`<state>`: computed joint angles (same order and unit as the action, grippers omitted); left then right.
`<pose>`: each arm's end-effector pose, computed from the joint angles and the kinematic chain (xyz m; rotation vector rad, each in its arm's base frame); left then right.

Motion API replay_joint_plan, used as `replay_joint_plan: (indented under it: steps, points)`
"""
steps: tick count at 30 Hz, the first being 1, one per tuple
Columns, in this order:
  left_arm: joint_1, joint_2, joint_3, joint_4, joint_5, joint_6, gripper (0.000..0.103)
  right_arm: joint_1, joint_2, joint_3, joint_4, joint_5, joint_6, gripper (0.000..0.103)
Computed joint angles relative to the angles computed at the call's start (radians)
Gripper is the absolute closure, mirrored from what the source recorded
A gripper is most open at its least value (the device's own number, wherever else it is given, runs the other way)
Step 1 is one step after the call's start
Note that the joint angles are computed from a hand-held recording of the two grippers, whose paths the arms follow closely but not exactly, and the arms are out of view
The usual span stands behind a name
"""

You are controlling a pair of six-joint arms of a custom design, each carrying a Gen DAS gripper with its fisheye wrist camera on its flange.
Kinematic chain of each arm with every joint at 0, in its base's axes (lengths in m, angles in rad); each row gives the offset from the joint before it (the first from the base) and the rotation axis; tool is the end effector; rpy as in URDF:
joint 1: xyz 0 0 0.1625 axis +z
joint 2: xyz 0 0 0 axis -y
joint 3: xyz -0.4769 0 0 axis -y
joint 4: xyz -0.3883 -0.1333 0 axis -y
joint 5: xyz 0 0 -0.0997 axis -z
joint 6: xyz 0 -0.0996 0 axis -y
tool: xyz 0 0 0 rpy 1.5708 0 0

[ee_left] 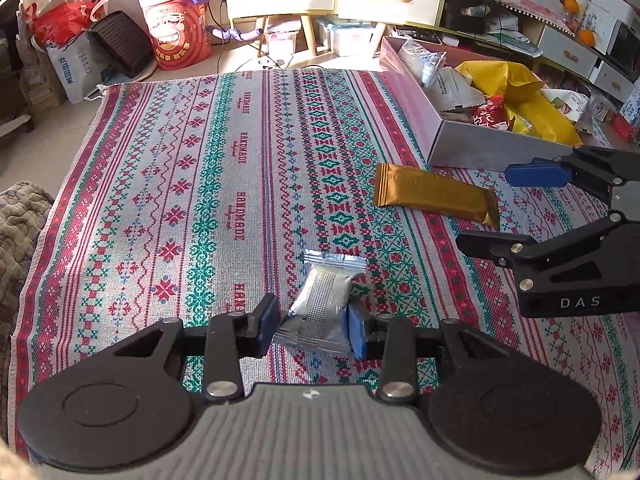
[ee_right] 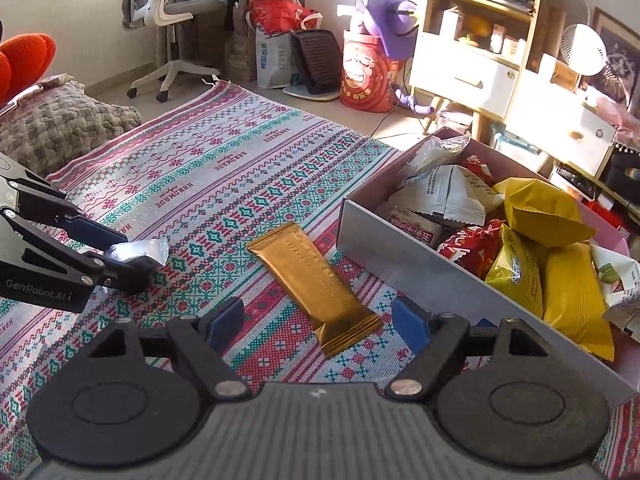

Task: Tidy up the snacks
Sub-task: 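Grasp the silver sachet with the left tool while the right grasps the gold bar packet, then lift both held packets and carry them over the pink box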

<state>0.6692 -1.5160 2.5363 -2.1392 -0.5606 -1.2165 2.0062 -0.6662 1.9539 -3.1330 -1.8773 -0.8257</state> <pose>-0.0970 -0.3542 0.2166 -0.0674 2.1720 -0.7966 0.3488 -0.5051 0.0200 1.5881 -2.2760 0.2929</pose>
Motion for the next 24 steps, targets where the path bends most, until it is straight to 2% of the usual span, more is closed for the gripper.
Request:
replay_joint_plan:
  steps: [4,9,10,11,13,15,16,20,24]
  points:
    - [-0.001,0.004,0.0,-0.001,0.002,-0.002,0.06,0.007,0.033,-0.042,0.031,-0.021,-0.012,0.026]
    - [0.001,0.004,0.005,-0.018,0.005,0.015,0.06,0.014,0.066,-0.078,0.061,-0.036,-0.012,0.038]
    - [0.001,0.004,0.006,-0.02,0.006,0.017,0.06,0.013,0.064,-0.08,0.07,-0.029,0.002,0.042]
    - [0.001,0.004,0.008,-0.024,0.008,0.021,0.06,0.014,0.064,-0.081,0.074,-0.025,0.006,0.051]
    - [0.0,0.005,0.008,-0.024,0.01,0.026,0.06,0.014,0.061,-0.077,0.081,-0.017,0.003,0.058]
    - [0.0,0.006,0.009,-0.026,0.012,0.029,0.06,0.019,0.055,-0.067,0.083,-0.018,-0.01,0.073]
    - [0.0,0.006,0.009,-0.027,0.012,0.031,0.06,0.022,0.052,-0.062,0.086,-0.02,-0.012,0.076]
    - [0.0,0.005,0.01,-0.036,0.01,0.035,0.064,0.032,0.043,-0.039,0.06,-0.045,-0.009,0.077]
    - [0.0,0.003,0.007,-0.034,0.005,0.023,0.068,0.029,0.018,-0.018,0.072,-0.049,0.05,0.077]
